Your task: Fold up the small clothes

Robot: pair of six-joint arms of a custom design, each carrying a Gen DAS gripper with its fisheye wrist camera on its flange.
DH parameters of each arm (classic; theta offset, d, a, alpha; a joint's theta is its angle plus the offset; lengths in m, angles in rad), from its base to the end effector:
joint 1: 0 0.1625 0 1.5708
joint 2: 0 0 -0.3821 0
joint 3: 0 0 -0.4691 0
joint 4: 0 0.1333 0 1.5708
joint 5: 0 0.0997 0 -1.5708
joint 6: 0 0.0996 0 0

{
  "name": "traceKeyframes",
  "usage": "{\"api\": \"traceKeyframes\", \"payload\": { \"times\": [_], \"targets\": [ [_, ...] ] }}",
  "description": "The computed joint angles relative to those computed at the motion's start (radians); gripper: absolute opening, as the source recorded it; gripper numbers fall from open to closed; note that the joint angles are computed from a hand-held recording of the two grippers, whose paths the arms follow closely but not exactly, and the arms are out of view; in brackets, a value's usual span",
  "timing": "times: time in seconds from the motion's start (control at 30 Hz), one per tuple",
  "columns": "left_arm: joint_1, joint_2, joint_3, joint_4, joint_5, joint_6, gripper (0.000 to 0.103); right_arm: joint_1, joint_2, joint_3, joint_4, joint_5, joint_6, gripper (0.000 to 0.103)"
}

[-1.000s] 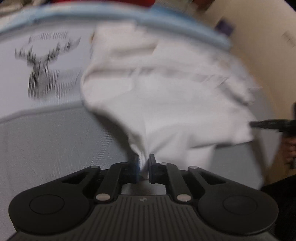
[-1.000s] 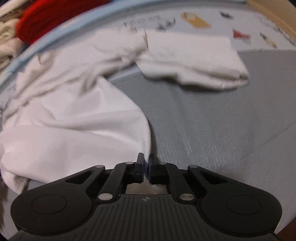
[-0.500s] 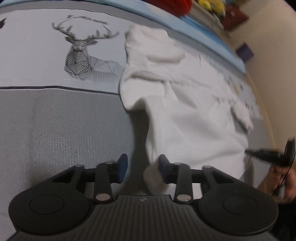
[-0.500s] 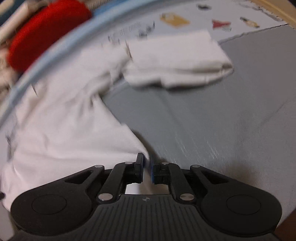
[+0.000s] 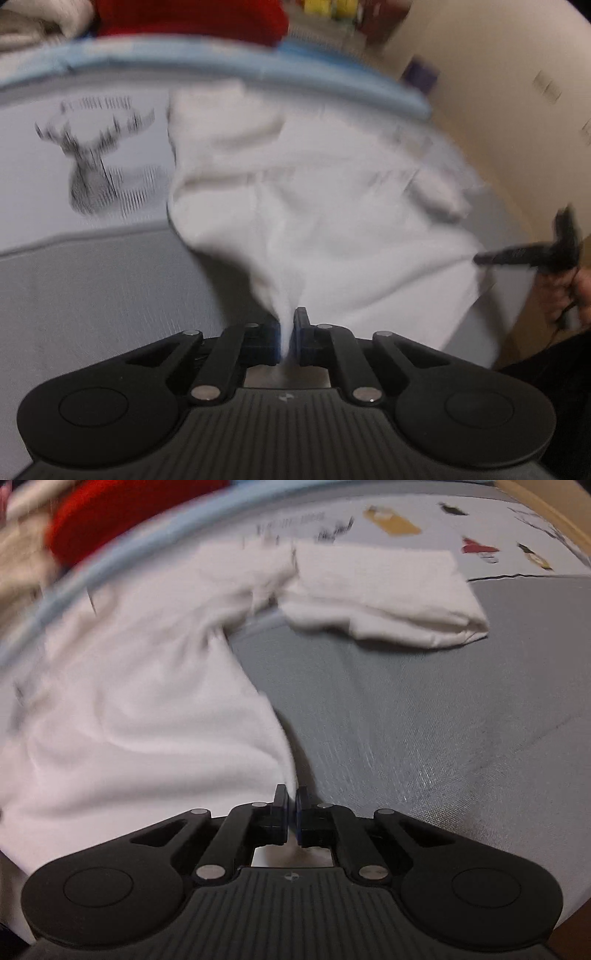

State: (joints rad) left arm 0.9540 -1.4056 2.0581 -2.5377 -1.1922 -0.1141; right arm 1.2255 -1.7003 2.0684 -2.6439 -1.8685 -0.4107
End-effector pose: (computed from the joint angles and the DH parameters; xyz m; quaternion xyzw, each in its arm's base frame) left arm -0.1846 -0.5544 0.1974 0.2127 0.9469 -0.2100 0.1186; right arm -0.0801 -0.5302 0.3647 -0.0208 -0.9293 0.2660 0.2554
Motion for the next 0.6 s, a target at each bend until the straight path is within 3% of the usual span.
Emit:
{"api": "traceKeyframes", "payload": {
  "times": [0.1,0.17,0.23,0.27,0.33,0.4,0.5,0.6],
  "targets": [
    [0.001,-0.134,0.063,-0.057,-0.092,-0.069,0.006,-0.064,-0.139,0.039,0.059,0.245,0.095,0.003],
    [0.004,-0.157,0.065,0.021,-0.058,-0.139,0.009,-0.1,-0.203,0.054,0.102,0.34,0.128,0.003],
    [0.006,-0.125,0.033,0.197,0.041,-0.23,0.016,-0.095,-0.198,0.048,0.134,0.268,0.131,0.005],
    [0.008,-0.106,0.017,0.268,0.071,-0.26,0.022,-0.075,-0.169,0.04,0.137,0.169,0.126,0.008],
    [0.021,-0.091,0.01,0.325,0.069,-0.288,0.028,-0.047,-0.121,0.03,0.152,0.025,0.095,0.008],
    [0.021,-0.085,0.01,0.336,0.053,-0.283,0.043,-0.027,-0.089,0.034,0.14,-0.077,0.04,0.013],
    [0.014,-0.081,0.033,0.267,0.036,-0.25,0.057,-0.02,-0.082,0.051,0.109,-0.121,0.003,0.02],
    [0.015,-0.062,0.041,0.23,0.0,-0.24,0.06,-0.017,-0.08,0.065,0.096,-0.132,-0.02,0.022]
  ]
}}
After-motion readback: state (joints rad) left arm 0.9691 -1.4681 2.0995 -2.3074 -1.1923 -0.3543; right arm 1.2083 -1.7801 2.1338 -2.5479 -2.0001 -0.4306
